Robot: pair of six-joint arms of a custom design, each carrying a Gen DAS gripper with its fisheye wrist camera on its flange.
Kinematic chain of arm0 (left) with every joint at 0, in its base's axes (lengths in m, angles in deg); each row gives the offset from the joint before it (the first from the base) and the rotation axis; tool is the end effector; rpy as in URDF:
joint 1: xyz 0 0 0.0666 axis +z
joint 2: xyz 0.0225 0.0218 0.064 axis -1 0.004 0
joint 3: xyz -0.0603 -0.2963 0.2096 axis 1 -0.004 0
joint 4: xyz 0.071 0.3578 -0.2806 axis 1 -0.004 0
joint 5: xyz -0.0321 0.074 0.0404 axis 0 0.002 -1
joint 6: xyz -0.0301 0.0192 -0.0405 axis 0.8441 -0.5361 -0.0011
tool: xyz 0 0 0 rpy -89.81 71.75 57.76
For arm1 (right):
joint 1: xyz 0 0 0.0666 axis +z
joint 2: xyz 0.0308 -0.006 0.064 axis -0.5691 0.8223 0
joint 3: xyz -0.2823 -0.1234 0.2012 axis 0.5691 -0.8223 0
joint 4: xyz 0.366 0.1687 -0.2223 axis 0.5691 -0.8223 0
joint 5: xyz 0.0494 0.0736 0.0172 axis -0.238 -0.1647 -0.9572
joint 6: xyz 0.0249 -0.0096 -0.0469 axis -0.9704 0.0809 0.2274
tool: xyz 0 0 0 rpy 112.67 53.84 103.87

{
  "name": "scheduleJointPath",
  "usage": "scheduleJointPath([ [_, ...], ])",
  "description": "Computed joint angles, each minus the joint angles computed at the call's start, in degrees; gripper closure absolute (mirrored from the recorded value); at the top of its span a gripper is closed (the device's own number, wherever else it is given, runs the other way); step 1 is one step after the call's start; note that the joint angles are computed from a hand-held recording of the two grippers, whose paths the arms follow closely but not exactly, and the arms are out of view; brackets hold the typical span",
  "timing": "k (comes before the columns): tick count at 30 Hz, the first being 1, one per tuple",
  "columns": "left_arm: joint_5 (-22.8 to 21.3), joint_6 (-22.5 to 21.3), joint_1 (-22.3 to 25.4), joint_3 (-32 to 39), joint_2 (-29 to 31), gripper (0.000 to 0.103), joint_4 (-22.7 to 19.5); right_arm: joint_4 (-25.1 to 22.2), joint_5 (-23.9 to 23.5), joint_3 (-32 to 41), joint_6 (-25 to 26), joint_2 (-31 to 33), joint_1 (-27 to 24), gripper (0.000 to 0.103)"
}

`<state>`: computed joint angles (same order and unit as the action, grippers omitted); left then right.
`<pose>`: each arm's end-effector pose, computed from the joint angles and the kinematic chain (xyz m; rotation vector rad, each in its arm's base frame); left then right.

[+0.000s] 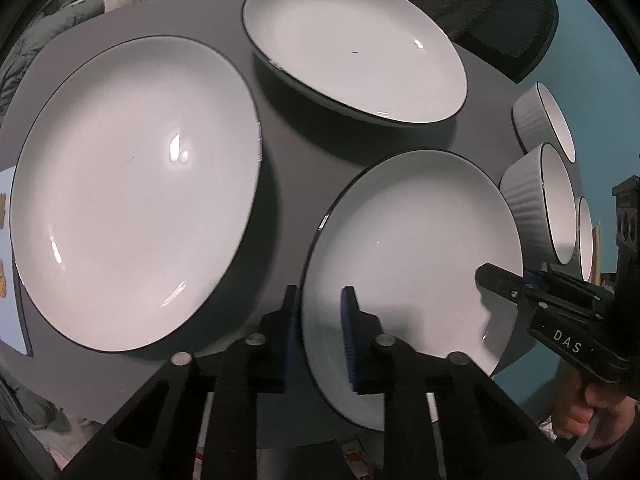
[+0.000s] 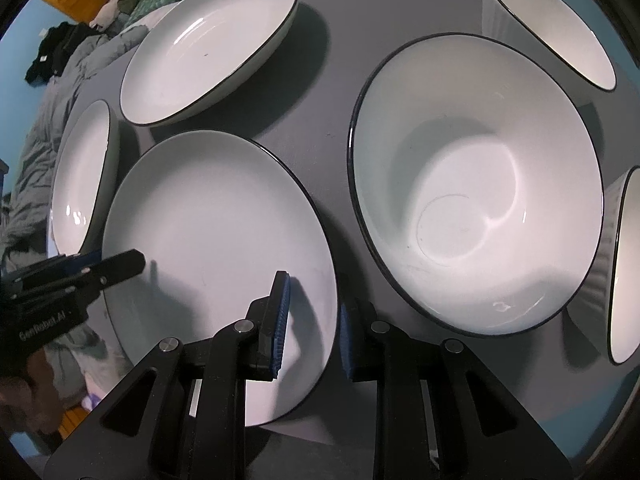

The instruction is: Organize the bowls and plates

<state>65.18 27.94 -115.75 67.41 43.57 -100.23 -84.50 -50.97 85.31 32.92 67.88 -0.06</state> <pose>0.3736 -0.1877 0.2687 -0.5012 2.9591 -0.3688 0.4493 0.3192 0.2851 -0.6365 3.0419 0.3842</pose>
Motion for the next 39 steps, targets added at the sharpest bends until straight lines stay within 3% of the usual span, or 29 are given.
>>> scheduleJointPath([
  [10, -0.3, 2.1, -1.8, -4.6, -6.3, 0.087, -2.9, -1.1, -1.8, 2.0, 4.2, 2.2, 0.5, 0.082],
  [16, 2.9, 3.6, -0.7, -7.9, -9.1, 0.084, 0.3, -1.1, -3.4, 2.5, 4.4, 2.9, 0.4, 0.083],
  [31, 2.6, 3.0, -0.9, -6.5, -7.3, 0.082, 0.3, -0.1, -5.0, 1.4, 1.3, 2.2, 0.2, 0.082],
  [39, 3.3, 3.8, -0.6, -4.9, -5.0, 0.083, -0.2, -2.7, -4.6, 3.6, 3.8, 3.8, 0.0, 0.081],
])
